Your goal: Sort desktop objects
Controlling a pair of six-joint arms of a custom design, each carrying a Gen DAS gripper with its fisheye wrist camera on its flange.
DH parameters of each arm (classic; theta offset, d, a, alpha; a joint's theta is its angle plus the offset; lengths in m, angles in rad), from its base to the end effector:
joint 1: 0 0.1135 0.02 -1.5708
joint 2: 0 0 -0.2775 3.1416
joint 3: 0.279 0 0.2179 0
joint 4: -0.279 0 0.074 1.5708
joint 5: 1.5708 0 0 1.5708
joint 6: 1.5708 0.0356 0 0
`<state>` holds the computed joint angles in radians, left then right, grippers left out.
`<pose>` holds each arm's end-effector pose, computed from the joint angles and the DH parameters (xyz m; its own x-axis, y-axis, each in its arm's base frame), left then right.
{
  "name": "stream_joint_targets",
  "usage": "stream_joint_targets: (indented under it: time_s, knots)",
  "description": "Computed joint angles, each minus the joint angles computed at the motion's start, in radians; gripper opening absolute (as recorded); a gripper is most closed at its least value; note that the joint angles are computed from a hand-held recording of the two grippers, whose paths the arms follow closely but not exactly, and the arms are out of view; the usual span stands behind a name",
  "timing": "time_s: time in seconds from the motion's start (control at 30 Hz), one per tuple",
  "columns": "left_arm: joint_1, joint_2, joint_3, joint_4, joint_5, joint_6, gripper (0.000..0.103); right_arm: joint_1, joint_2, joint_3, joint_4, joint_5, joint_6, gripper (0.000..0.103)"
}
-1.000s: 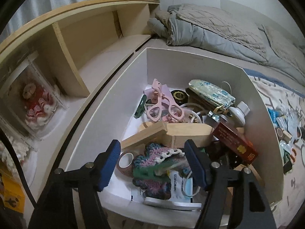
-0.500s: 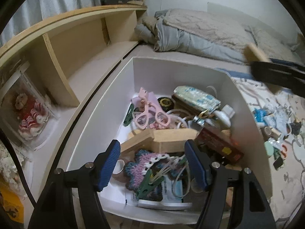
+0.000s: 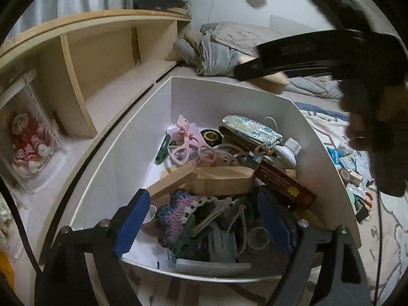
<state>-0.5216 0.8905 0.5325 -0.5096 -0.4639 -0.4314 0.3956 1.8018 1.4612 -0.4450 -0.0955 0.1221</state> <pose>0.1216 -0.0515 0.2313 -0.6822 -0.0392 -0.7301 -0.0996 0.9942 0.0396 0.3479 0.1489 0.2928 -0.7021 -0.1618 -0.6935 -0.3630 0.9191 0.1530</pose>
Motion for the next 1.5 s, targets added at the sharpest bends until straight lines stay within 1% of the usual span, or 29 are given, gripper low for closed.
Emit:
stream_joint_targets:
  time_s: [0.03,0.13,0.27,0.37,0.4,0.43,0.47,0.5,0.57,0.63,0.8,0.93,1.03,1.1,1.23,1.5]
  knots:
    - [-0.008,0.000,-0.001,0.000,-0.007,-0.001,0.093,0.005,0.028,0.020,-0.003,-0.002,0.004,0.069]
    - [-0.003,-0.018,-0.008,0.015,0.007,0.003,0.096,0.022,0.098,0.083,-0.031,0.012,0.012,0.069]
    - [0.028,-0.034,-0.013,0.031,0.023,0.025,0.097,0.039,0.168,0.148,-0.054,0.001,0.017,0.069]
    - [0.055,-0.046,-0.016,0.044,0.027,0.048,0.100,0.036,0.190,0.163,-0.019,-0.039,0.050,0.070]
    - [0.059,-0.050,-0.019,0.051,0.021,0.054,0.101,0.041,0.188,0.161,-0.010,-0.012,0.077,0.075]
    - [0.066,-0.053,-0.021,0.057,0.017,0.060,0.101,0.044,0.187,0.164,-0.008,0.009,0.093,0.095]
    - [0.075,-0.053,-0.022,0.062,0.021,0.065,0.101,0.042,0.177,0.147,0.017,0.008,0.099,0.103]
    - [0.083,-0.051,-0.022,0.064,0.026,0.067,0.101,0.039,0.164,0.122,0.054,-0.004,0.096,0.103]
    - [0.107,-0.053,-0.025,0.069,0.052,0.072,0.101,0.039,0.152,0.102,0.079,0.004,0.092,0.103]
    - [0.114,-0.051,-0.025,0.070,0.057,0.064,0.101,0.029,0.142,0.079,0.100,-0.014,0.100,0.103]
    - [0.087,-0.038,-0.015,0.057,0.005,0.034,0.101,-0.008,0.109,0.008,0.157,-0.083,0.126,0.103]
    - [0.060,-0.022,0.002,0.040,-0.022,0.006,0.102,-0.026,0.064,-0.059,0.204,-0.089,0.108,0.103]
    - [0.031,-0.010,0.019,0.027,-0.043,-0.016,0.102,-0.045,0.005,-0.142,0.264,-0.088,0.088,0.103]
    - [0.012,-0.002,0.030,0.021,-0.057,-0.031,0.102,-0.052,-0.025,-0.177,0.281,-0.088,0.074,0.103]
    - [-0.034,0.022,0.061,-0.002,-0.081,-0.072,0.102,-0.067,-0.087,-0.240,0.290,-0.096,0.039,0.103]
    - [-0.180,0.088,0.146,-0.086,-0.200,-0.168,0.102,-0.115,-0.216,-0.349,0.278,-0.121,-0.005,0.103]
